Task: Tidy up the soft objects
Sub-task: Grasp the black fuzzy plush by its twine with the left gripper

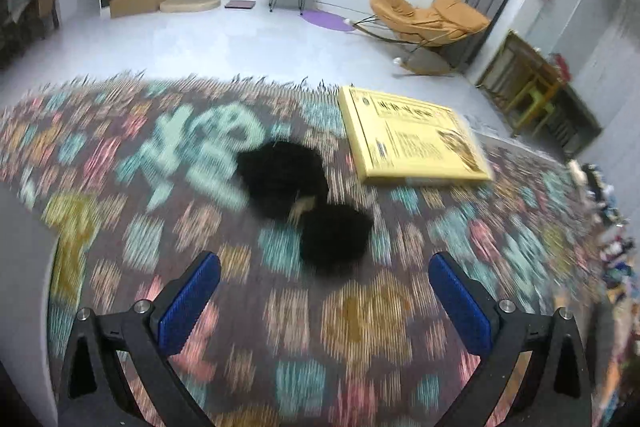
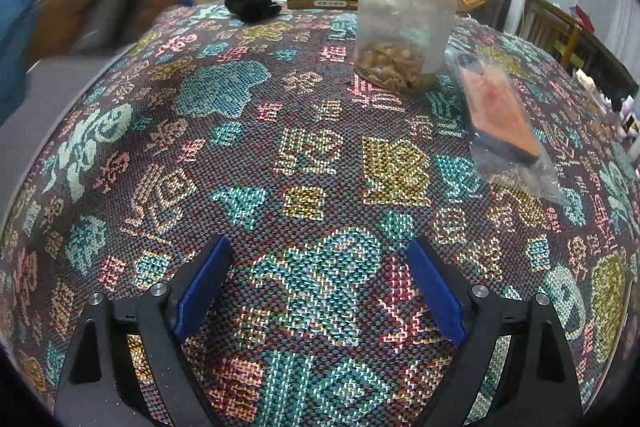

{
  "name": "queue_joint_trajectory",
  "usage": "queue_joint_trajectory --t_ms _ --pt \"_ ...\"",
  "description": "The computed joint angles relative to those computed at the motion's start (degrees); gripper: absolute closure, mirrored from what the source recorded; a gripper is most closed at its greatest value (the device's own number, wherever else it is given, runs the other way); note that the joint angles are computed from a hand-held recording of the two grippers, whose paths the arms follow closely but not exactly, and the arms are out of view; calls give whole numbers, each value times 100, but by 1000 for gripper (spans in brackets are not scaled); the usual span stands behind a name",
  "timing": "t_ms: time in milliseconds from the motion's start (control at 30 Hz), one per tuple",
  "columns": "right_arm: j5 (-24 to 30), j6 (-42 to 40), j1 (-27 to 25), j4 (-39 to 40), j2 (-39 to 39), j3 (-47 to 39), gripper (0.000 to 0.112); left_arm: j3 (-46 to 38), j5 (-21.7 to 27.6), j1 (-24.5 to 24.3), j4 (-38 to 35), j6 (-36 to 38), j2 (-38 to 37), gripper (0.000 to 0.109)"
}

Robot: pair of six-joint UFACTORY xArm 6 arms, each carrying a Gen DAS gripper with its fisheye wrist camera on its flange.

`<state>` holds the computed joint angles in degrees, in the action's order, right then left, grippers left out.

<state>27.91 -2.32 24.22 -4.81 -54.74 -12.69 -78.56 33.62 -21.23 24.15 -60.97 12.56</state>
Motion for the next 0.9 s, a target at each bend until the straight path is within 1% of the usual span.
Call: queue_joint_trajectory --t_ms 67,133,167,200,233,300,333,367,433,500,567,633,700,733,767,800,833,867,900 --pt "-21 -65 -21 71 40 -18 20 -546 218 52 256 -274 503 6" --pt "-43 -109 -28 128 77 -32 20 -897 432 70 450 -497 873 6" --pt "-59 -145 -42 166 104 -44 20 -977 496 79 468 -504 982 14" --pt "-63 -170 -51 195 116 -53 20 -910 354 101 420 -400 1017 29" --pt "-63 -186 -56 213 123 -60 20 -807 178 116 338 -260 1005 57" --pt "-70 -197 -62 225 138 -67 20 -421 -103 83 612 -212 743 66" --pt "-82 -201 -66 228 149 -68 20 -165 -288 48 578 32 540 69" --pt "-85 -196 -65 227 153 -70 20 12 -369 -16 447 327 372 69" --pt "-81 -186 -61 219 144 -66 20 569 -582 -198 16 985 -154 69" --pt "-94 -181 -65 218 145 -55 20 1154 -578 -506 -487 1618 -757 69" --pt "-98 -161 -63 203 151 -59 20 1559 -529 -764 -788 1870 -1153 69" --pt "-106 -139 -65 192 159 -63 20 2065 -471 -1072 -869 1717 -1558 68" --pt "-114 -134 -80 196 156 -58 20 2542 -509 -1328 -848 1210 -1852 65" --pt "-117 -114 -86 186 156 -57 20 2760 -574 -1395 -830 1017 -1954 60" --pt "-121 -86 -96 172 154 -55 20 3005 -669 -1493 -572 592 -2067 54" --pt "-120 -77 -114 179 147 -55 20 3159 -765 -1604 -74 109 -2177 50" --pt "-120 -84 -134 200 140 -53 20 3147 -621 -1710 479 -346 -2190 31" --pt "-121 -100 -150 224 139 -53 20 2985 -264 -1834 792 -610 -2094 7" --pt "-124 -111 -158 249 139 -52 20 2812 143 -1949 1112 -888 -1943 6"
